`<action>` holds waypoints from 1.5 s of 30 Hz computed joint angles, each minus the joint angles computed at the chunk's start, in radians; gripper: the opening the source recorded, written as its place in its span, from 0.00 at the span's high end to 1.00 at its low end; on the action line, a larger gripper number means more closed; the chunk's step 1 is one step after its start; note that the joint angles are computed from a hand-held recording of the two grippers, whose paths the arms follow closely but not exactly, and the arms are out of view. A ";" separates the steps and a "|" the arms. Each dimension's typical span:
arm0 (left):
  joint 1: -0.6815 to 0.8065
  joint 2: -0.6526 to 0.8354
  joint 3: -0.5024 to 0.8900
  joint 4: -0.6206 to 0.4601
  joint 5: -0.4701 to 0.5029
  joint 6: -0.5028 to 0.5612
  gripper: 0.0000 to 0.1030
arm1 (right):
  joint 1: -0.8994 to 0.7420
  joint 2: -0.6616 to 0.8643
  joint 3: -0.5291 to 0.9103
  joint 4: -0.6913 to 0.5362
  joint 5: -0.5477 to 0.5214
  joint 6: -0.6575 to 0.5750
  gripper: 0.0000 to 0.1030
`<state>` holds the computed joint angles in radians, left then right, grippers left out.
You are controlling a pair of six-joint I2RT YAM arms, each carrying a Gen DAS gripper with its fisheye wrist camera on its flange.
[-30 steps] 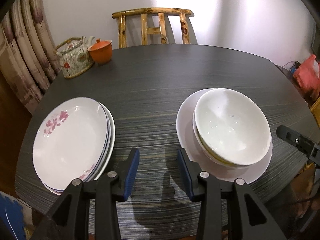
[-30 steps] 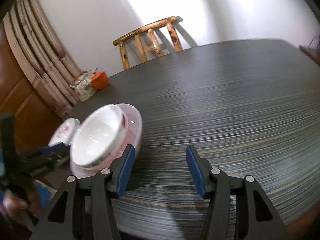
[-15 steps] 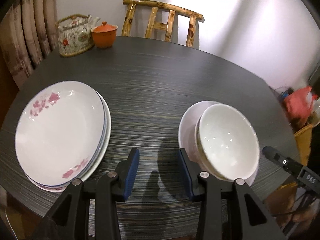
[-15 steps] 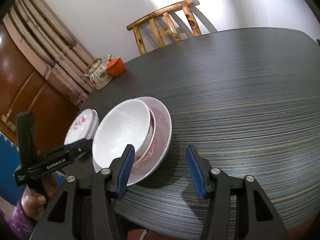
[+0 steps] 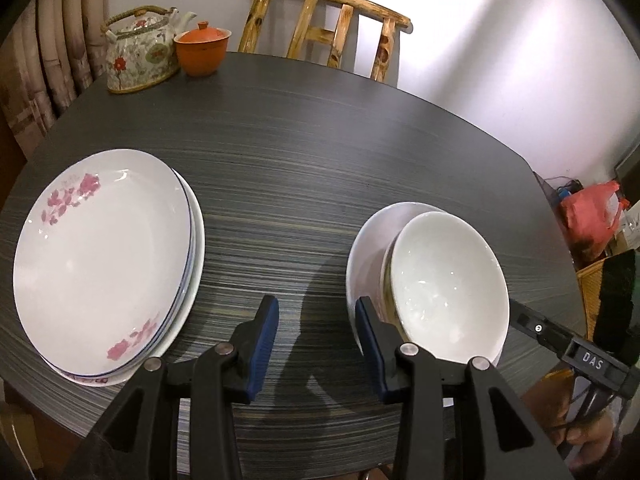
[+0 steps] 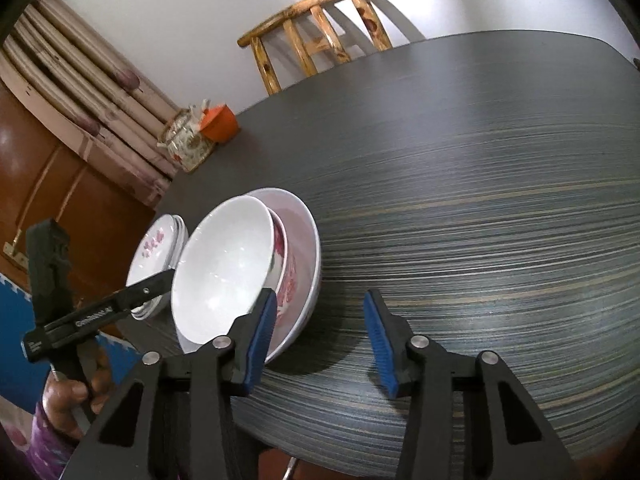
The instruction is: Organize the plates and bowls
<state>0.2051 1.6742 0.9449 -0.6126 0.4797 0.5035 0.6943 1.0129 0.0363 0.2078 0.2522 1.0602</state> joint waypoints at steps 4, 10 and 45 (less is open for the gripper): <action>-0.015 0.025 0.028 -0.033 -0.001 0.019 0.61 | -0.073 0.053 -0.001 0.068 -0.082 -0.023 0.66; -0.021 0.103 0.097 -0.100 0.022 0.022 0.61 | -0.139 0.064 0.004 0.091 -0.157 -0.051 0.68; -0.061 0.146 0.106 -0.103 0.040 0.034 0.94 | -0.322 0.337 0.098 0.214 -0.404 -0.112 0.93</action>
<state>0.1437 1.8200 1.0512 -0.7157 0.5201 0.5376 0.3719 1.3498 0.1344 0.4218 -0.1521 0.9478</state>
